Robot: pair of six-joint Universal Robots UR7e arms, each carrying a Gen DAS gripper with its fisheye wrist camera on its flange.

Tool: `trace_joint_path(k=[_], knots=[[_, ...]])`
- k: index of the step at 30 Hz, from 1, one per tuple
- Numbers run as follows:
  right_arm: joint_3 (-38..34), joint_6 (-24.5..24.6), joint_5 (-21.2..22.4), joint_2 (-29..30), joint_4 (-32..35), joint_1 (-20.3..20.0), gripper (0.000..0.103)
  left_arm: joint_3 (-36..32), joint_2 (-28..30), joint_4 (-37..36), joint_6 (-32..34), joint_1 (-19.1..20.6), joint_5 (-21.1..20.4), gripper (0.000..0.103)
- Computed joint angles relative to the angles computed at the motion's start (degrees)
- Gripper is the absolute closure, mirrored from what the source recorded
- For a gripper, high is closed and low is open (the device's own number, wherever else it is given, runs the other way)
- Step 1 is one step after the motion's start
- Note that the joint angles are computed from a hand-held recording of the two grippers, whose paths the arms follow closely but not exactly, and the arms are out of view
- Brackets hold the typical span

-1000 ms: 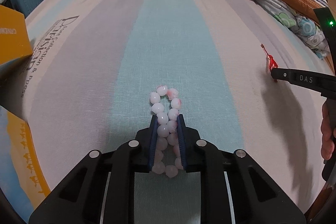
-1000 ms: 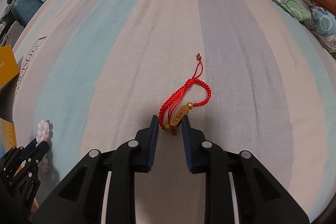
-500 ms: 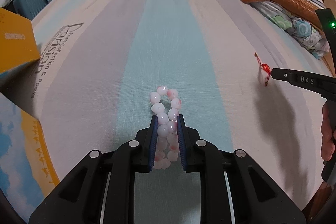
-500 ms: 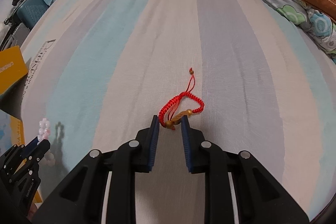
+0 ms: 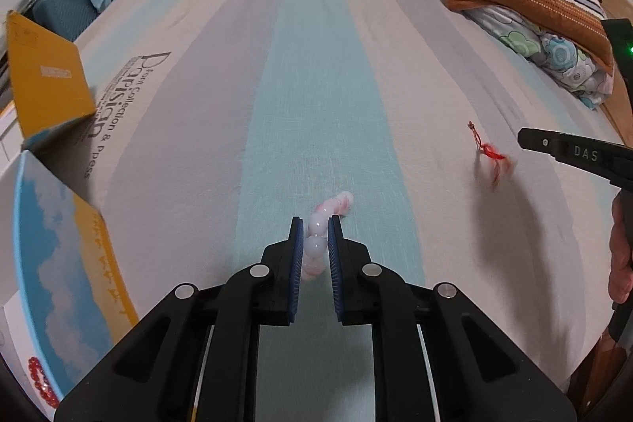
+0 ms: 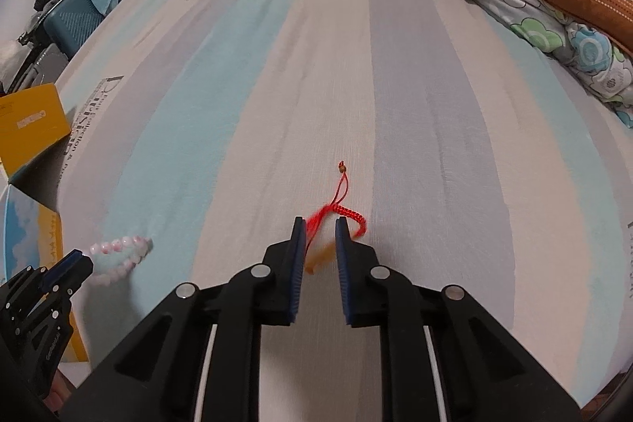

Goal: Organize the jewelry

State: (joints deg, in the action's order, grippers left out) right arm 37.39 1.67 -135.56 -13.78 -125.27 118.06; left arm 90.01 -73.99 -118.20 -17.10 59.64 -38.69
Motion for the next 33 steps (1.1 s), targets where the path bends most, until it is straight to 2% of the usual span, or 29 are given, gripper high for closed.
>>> trace_joint_path(k=[5, 9, 10, 11, 12, 13, 14, 15, 16, 18, 23, 28, 31, 33], knots=[[1.9, 0.0, -0.2, -1.2, -0.5, 0.6, 0.091, 0.3, -0.9, 1.1, -0.6, -0.6, 0.3, 0.091], [-0.3, 2.7, -0.3, -0.3, 3.4, 0.2, 0.090, -0.8, -0.1, 2.8, -1.9, 0.3, 0.2, 0.090], [-1.3, 3.2, -0.3, 0.1, 4.6, -0.1, 0.086, -0.9, 0.2, 2.8, -2.2, 0.6, 0.6, 0.089], [-2.0, 3.6, -0.5, 0.6, 5.3, -0.3, 0.076, -1.3, 0.6, 3.2, -2.9, 1.0, 0.8, 0.086], [-2.5, 4.1, -0.7, 0.9, 5.9, -0.5, 0.069, -1.7, 0.9, 3.4, -3.4, 1.4, 0.5, 0.079], [-2.9, 4.8, -0.5, 1.2, 6.4, -0.8, 0.066, -2.0, 1.3, 3.3, -3.8, 1.9, 0.5, 0.073], [-4.0, 5.5, -0.7, 1.9, 7.5, -1.2, 0.064, -2.1, 1.7, 3.2, -3.9, 2.1, 1.4, 0.058], [-4.6, 6.0, -0.9, 2.3, 8.2, -1.3, 0.062, -1.8, 2.0, 2.5, -3.6, 2.2, 2.9, 0.053], [-5.8, 6.9, -0.9, 3.0, 9.6, -1.7, 0.059, -1.6, 2.2, 1.9, -3.2, 2.3, 3.7, 0.053], [-8.2, 8.4, -0.8, 4.5, 12.3, -2.3, 0.059, -2.3, 3.0, 3.3, -4.6, 2.9, 4.8, 0.044], [-11.4, 9.9, -0.7, 6.9, 15.4, -3.1, 0.055, -2.1, 4.1, 3.6, -4.5, 3.8, 6.5, 0.033], [-12.8, 9.5, -0.6, 8.0, 16.2, -3.5, 0.056, -1.8, 4.5, 3.3, -4.5, 4.5, 5.7, 0.037], [-12.6, 8.1, -0.2, 8.0, 15.8, -3.5, 0.073, -1.8, 4.6, 3.3, -4.3, 4.9, 4.5, 0.049], [-12.6, 7.0, -0.6, 8.2, 16.0, -3.4, 0.085, -1.3, 4.6, 3.0, -3.2, 4.6, 5.1, 0.064]])
